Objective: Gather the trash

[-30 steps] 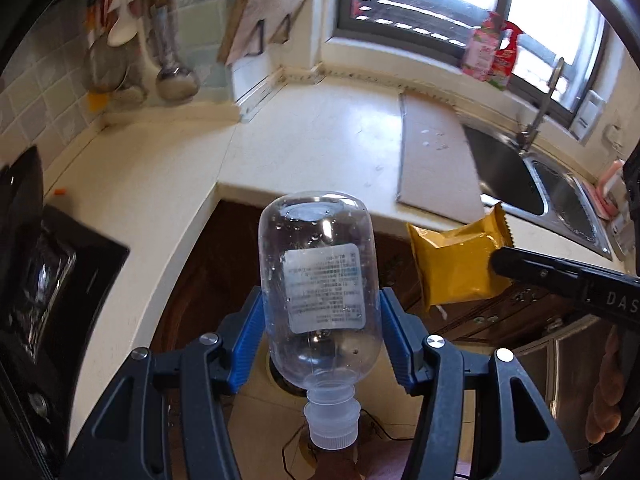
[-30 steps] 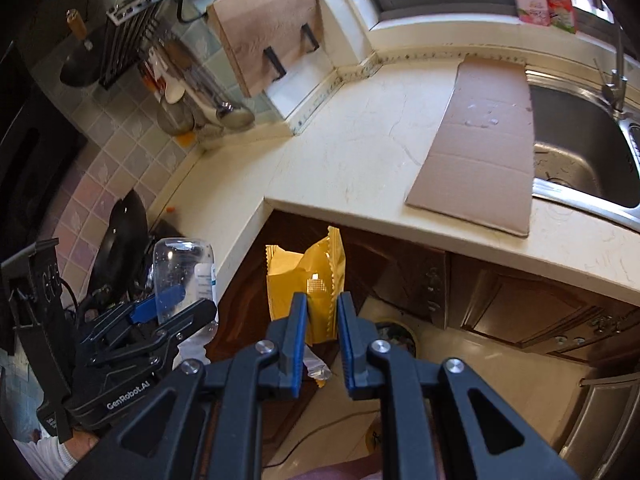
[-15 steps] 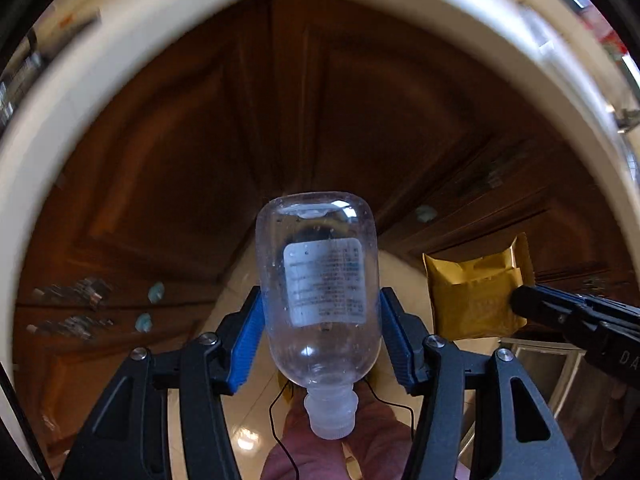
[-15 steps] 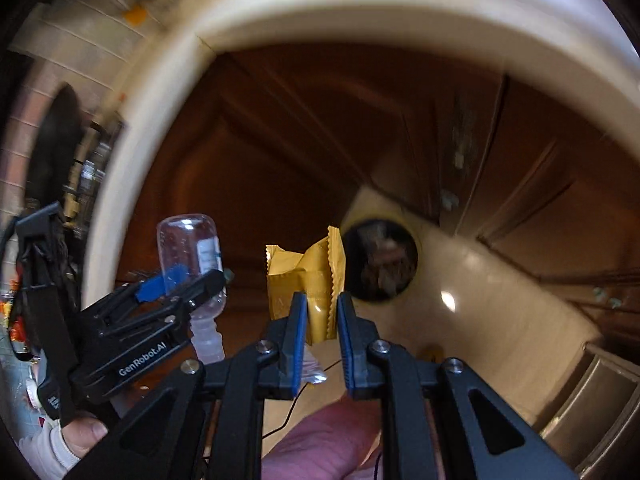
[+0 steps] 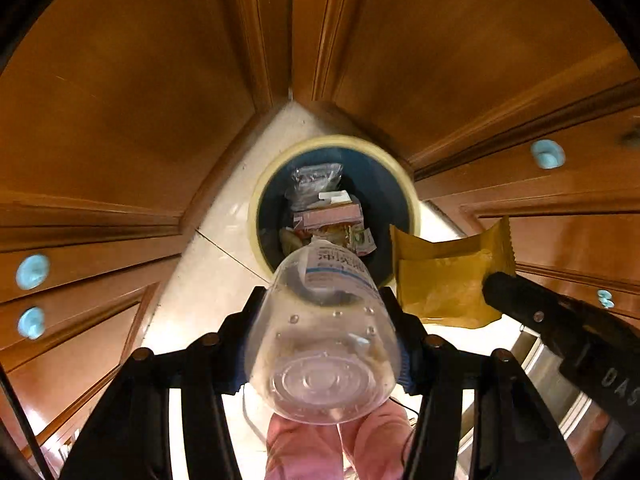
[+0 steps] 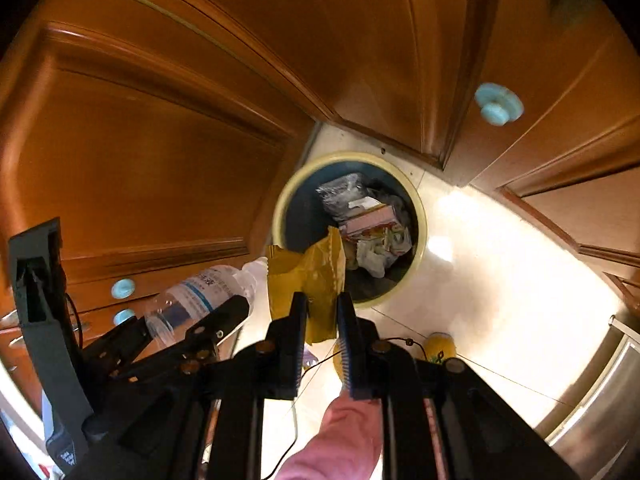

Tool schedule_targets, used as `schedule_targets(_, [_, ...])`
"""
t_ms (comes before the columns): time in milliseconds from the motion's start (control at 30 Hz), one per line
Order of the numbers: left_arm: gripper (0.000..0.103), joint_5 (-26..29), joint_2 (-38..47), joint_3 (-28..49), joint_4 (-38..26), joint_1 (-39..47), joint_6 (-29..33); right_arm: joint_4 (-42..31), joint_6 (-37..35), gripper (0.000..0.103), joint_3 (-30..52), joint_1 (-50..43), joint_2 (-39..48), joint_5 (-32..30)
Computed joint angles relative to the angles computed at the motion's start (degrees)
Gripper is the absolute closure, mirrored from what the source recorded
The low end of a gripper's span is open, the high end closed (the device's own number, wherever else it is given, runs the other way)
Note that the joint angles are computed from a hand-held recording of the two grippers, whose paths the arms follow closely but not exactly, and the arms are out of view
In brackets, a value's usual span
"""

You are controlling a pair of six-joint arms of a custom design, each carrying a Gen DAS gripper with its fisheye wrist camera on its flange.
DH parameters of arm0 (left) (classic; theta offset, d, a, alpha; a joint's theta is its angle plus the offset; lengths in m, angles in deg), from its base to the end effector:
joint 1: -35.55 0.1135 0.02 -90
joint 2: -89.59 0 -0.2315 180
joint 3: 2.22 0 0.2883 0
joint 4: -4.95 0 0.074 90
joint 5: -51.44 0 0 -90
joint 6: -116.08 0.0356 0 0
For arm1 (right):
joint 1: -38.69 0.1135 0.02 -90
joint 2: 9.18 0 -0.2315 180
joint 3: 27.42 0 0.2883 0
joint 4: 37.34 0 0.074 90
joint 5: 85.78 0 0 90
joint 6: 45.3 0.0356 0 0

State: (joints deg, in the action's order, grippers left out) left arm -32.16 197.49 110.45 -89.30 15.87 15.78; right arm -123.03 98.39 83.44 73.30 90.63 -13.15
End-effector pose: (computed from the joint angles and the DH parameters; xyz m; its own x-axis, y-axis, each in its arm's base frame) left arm 0.3559 -0.1315 0.2484 -0.9864 0.1641 0.0110 0.1619 0.9805 -0.1113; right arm 0.2993 0.2195 0.2928 -0.9592 0.2725 0.0751 0.2800 0.8799 0.3839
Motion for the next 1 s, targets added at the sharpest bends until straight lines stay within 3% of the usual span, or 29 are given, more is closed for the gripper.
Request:
schedule_targets(100, [0.05,-0.29,1.84,-3.43,3.73,0.46,1.66,2.67,-0.09,0.088,-2.11,0.15,2.24,-0.24])
schedule_targets(333, [0.049,-0.13,5.65,-2.13,3.99,1.33,4.66,3.36,-0.73,0.086,-0.82,-0.97,6.12,-2.87])
schedule_targets(500, [0.022,-1.01,5.46,-1.28,4.61,1.54,6.27,2.51,-1.05,0.083,1.0,-1.88,8.57,-4.8])
schedule_targets(567, [0.017,-1.99,5.28,-1.08,4.55,1.42,6.82,1.91,-1.1,0.074,1.48,-2.03,9.43,-5.08])
schedule_targets(600, [0.017,-1.93,5.25,-0.97,4.41,1.52,7.05,0.77,-1.31,0.068,2.36,-1.89,9.9,-4.48])
schedule_targets(667, [0.016,-2.19,5.63,-0.21,3.61,1.8,7.21,-0.9,-1.46,0.065,3.46,-1.59,10.26,-2.96])
schedule_targets(1000, [0.016,-2.53,5.33,3.06,-1.33,3.59,7.84,-6.0,0.44,0.065,5.61,-1.37,8.11,-1.8])
